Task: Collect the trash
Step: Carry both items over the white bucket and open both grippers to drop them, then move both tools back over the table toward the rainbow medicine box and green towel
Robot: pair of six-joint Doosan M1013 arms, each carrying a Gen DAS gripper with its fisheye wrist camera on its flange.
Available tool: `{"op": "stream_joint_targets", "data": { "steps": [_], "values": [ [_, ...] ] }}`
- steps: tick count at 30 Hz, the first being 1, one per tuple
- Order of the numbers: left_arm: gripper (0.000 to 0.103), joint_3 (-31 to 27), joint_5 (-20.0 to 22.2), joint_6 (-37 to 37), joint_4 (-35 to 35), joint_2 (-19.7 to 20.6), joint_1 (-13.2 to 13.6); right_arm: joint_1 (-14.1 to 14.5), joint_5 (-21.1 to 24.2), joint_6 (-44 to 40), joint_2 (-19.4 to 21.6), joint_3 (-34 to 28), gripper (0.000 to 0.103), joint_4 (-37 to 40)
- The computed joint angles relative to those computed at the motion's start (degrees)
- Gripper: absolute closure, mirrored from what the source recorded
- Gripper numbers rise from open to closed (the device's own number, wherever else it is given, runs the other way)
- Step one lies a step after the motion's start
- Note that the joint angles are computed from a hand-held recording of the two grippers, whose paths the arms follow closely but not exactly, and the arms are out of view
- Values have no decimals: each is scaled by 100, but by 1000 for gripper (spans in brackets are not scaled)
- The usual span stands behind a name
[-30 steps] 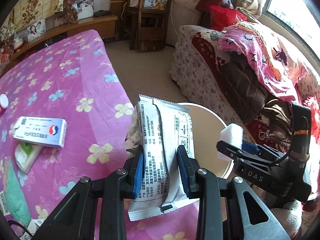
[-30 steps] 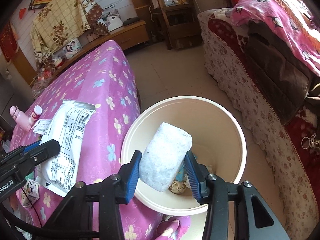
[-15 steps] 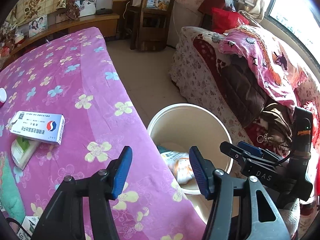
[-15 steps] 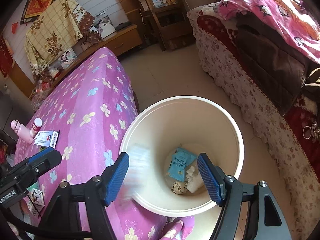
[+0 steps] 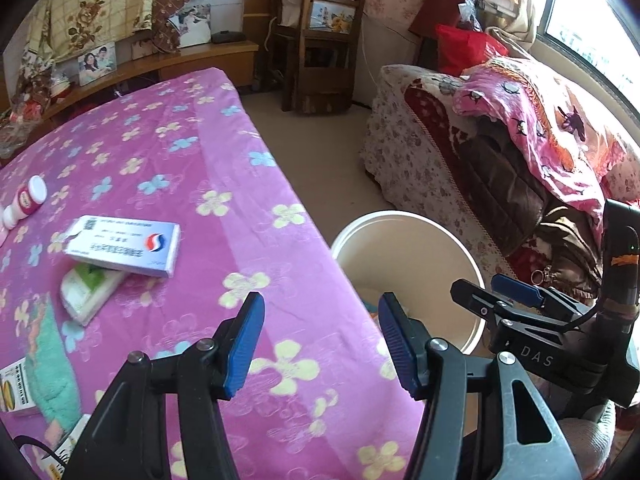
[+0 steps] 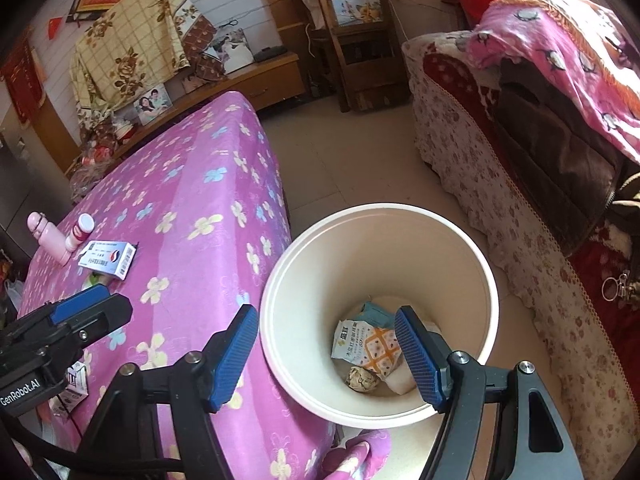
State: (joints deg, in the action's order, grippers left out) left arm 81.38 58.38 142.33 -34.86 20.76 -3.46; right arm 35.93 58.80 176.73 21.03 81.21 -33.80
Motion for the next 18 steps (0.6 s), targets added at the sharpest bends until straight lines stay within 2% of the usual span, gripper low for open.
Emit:
{"op": "stream_joint_targets", "data": {
  "steps": [11, 18],
  "values": [
    [43, -49, -160, -104, 39, -8, 253, 116, 24, -276, 187, -373, 29, -40],
    [39, -153, -56, -133, -20, 24, 488, 172, -54, -594, 365, -695, 29, 59]
  ]
}}
